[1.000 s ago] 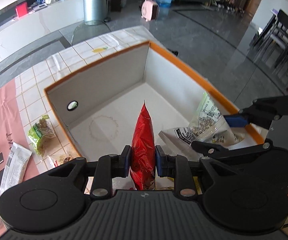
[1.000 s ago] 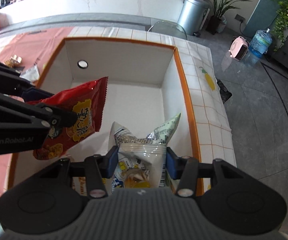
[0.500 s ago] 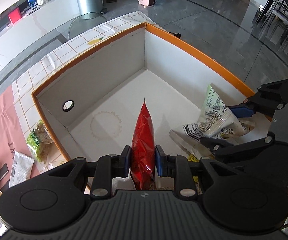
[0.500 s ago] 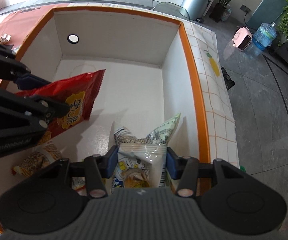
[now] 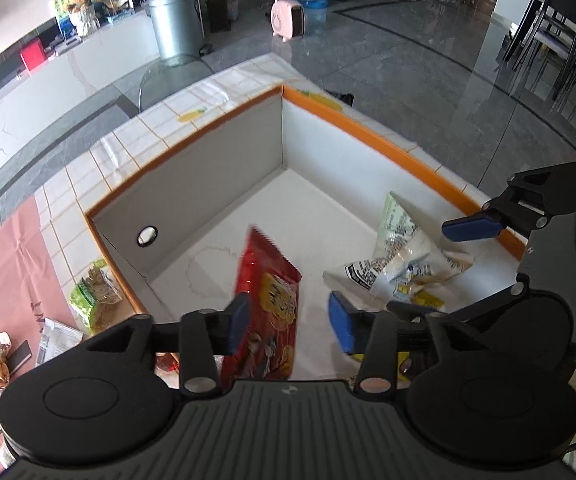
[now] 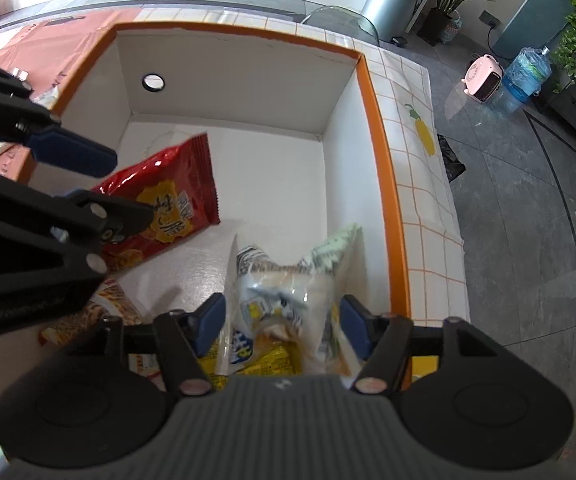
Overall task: Organize snacks
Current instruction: 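Open both tools to drop the bags into the box, then move both tools back over the remaining snacks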
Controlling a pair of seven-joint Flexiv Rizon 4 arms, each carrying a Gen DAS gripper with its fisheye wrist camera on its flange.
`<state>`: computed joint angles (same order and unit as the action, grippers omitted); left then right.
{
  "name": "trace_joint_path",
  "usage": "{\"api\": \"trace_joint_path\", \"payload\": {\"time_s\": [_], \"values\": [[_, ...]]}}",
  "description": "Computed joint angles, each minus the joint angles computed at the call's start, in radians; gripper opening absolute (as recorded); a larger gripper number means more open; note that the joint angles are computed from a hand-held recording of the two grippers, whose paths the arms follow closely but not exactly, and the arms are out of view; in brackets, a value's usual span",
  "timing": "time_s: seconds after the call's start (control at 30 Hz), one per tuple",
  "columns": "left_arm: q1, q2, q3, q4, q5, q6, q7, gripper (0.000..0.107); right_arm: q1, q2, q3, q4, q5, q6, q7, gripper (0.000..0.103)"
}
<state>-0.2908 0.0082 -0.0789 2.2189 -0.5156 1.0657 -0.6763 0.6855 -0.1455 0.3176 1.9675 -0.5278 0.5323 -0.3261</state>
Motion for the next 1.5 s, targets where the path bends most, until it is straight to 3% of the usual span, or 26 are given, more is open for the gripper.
{"api": "trace_joint_path", "payload": {"time_s": [0.13,0.2,0.4,0.6,0.67,0.83,1.07,1.23,1.5], "values": [[-0.008,0.035,0.007,0.017,-0.029,0.022,0.02,0.062,0.015,0.014,0.003,-0.014,-0.031,-0.059,0.03,0.071],[-0.019,0.06,0.015,0.036,-0.074,0.037,0.05,0.067,0.019,0.03,0.007,-0.009,-0.048,-0.062,0.066,0.071],[-0.042,0.131,0.048,0.082,-0.165,0.073,0.094,0.068,0.038,0.072,0.03,0.006,-0.125,-0.079,0.208,0.071],[-0.039,0.203,0.093,0.106,-0.229,0.041,0.085,0.068,0.067,0.092,0.054,0.001,-0.211,-0.079,0.349,0.072],[-0.036,0.229,0.106,0.118,-0.243,0.04,0.079,0.069,0.079,0.098,0.062,0.003,-0.244,-0.077,0.407,0.078],[-0.027,0.288,0.142,0.149,-0.284,0.035,0.075,0.069,0.118,0.085,0.077,-0.022,-0.334,-0.11,0.519,0.08],[0.008,0.354,0.184,0.192,-0.274,0.043,0.05,0.069,0.184,0.042,0.08,-0.064,-0.405,-0.118,0.662,0.08],[0.061,0.399,0.22,0.223,-0.218,0.018,0.024,0.07,0.241,-0.016,0.066,-0.123,-0.431,-0.151,0.669,0.08],[0.159,0.417,0.27,0.247,-0.142,-0.006,-0.014,0.07,0.299,-0.109,0.024,-0.202,-0.445,-0.088,0.65,0.082]]}}
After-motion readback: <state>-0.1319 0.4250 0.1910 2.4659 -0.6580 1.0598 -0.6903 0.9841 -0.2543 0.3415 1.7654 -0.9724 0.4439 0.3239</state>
